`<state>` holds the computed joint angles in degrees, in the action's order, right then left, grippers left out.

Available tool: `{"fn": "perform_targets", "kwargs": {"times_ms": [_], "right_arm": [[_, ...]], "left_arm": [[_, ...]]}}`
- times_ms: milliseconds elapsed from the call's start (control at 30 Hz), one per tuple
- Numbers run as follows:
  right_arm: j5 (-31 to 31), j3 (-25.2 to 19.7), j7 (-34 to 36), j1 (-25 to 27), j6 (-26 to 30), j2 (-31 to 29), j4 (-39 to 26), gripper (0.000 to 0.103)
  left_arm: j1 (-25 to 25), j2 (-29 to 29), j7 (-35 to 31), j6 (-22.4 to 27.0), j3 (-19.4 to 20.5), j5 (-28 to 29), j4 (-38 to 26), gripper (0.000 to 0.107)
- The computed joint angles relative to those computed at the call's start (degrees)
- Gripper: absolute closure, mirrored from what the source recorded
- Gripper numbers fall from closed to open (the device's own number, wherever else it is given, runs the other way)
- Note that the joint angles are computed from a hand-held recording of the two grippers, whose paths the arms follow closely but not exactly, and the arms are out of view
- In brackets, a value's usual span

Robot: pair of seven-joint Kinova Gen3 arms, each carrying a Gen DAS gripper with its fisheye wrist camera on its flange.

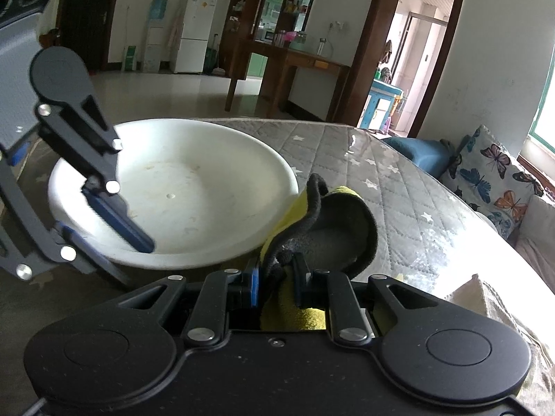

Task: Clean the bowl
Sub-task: 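Rub the sponge back and forth inside the basin with the right gripper while the left gripper holds the rim, then keep scrubbing the basin wall with the sponge in the right gripper while the left gripper holds the rim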

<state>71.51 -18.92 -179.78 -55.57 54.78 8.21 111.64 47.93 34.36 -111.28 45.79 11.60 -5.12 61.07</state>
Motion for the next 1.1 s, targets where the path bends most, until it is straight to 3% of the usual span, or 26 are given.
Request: {"fn": "perform_targets", "kwargs": {"times_ms": [500,1100], "right_arm": [[-0.94,-1.45,-2.15,-1.94,2.07,-0.82,0.23,0.083],[-1.44,-2.01,-0.57,-2.56,2.03,-1.13,-0.05,0.083]], "left_arm": [[-0.10,0.20,-0.68,-0.29,0.13,0.23,-0.04,0.083],[-4.84,-2.61,-9.73,-2.11,3.45,4.80,5.69,0.085]]}}
